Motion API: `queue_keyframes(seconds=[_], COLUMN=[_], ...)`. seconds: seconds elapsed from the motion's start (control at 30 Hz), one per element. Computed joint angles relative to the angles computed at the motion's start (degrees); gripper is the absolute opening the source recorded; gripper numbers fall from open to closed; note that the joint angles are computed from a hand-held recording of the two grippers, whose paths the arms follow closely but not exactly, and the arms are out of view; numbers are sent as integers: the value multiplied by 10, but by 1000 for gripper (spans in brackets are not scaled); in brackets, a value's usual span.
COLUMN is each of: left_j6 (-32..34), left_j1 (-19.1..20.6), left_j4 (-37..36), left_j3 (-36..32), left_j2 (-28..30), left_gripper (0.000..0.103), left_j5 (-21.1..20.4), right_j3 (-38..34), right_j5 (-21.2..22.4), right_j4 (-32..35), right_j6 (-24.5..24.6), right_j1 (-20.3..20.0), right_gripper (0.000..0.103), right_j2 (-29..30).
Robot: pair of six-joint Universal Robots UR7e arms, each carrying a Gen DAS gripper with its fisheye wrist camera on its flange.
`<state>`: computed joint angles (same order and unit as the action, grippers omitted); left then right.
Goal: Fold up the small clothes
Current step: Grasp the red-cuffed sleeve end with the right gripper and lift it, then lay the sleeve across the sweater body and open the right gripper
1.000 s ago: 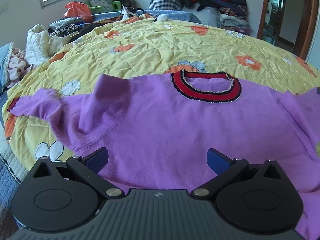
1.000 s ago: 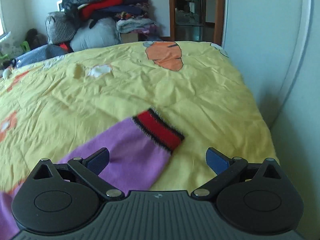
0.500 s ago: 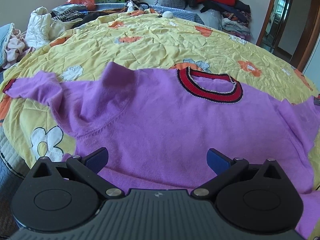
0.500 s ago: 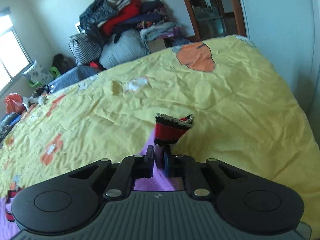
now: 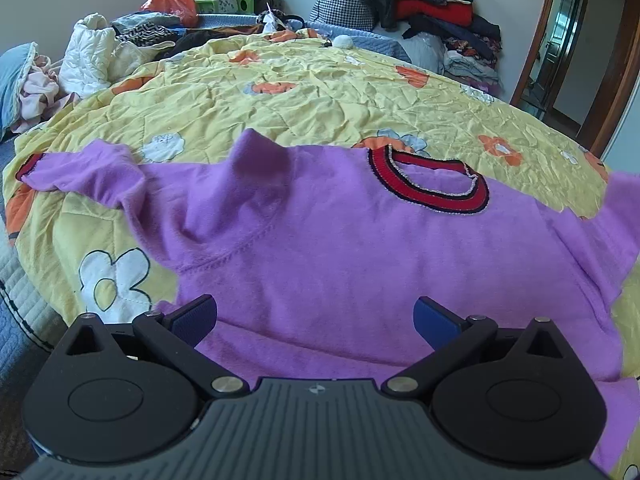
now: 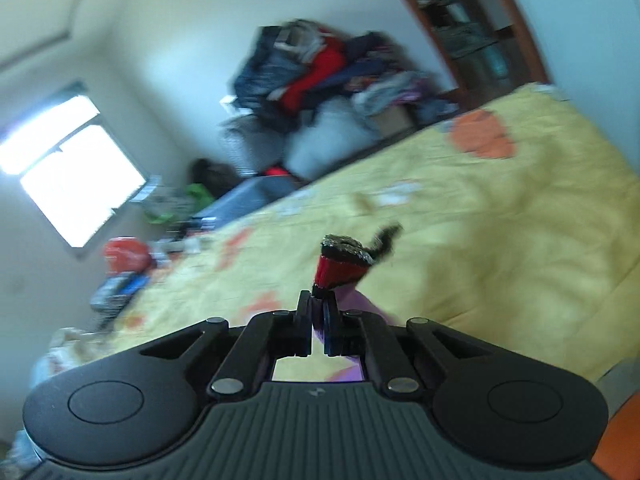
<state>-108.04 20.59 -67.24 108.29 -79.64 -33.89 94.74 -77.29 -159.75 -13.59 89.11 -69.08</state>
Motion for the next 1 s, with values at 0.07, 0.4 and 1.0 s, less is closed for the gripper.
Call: queue_keyframes(seconds=[0.07, 0.4, 1.0], left_j6=[-6, -106, -159], left_j1=[-4, -36, -40], left_j4=[0, 109, 171], left_j3=[6, 11, 9], left_j2=[-9, -53, -75], left_gripper=[103, 103, 103], left_j5=[0, -2, -22], right_j3=[29, 123, 107], right_j5=[24, 100, -135], right_j4=[1, -20, 14], right_j6=[6, 42, 38], right_j1=[20, 127, 235], right_gripper=[5, 5, 92], right_j2=[-13, 11, 169])
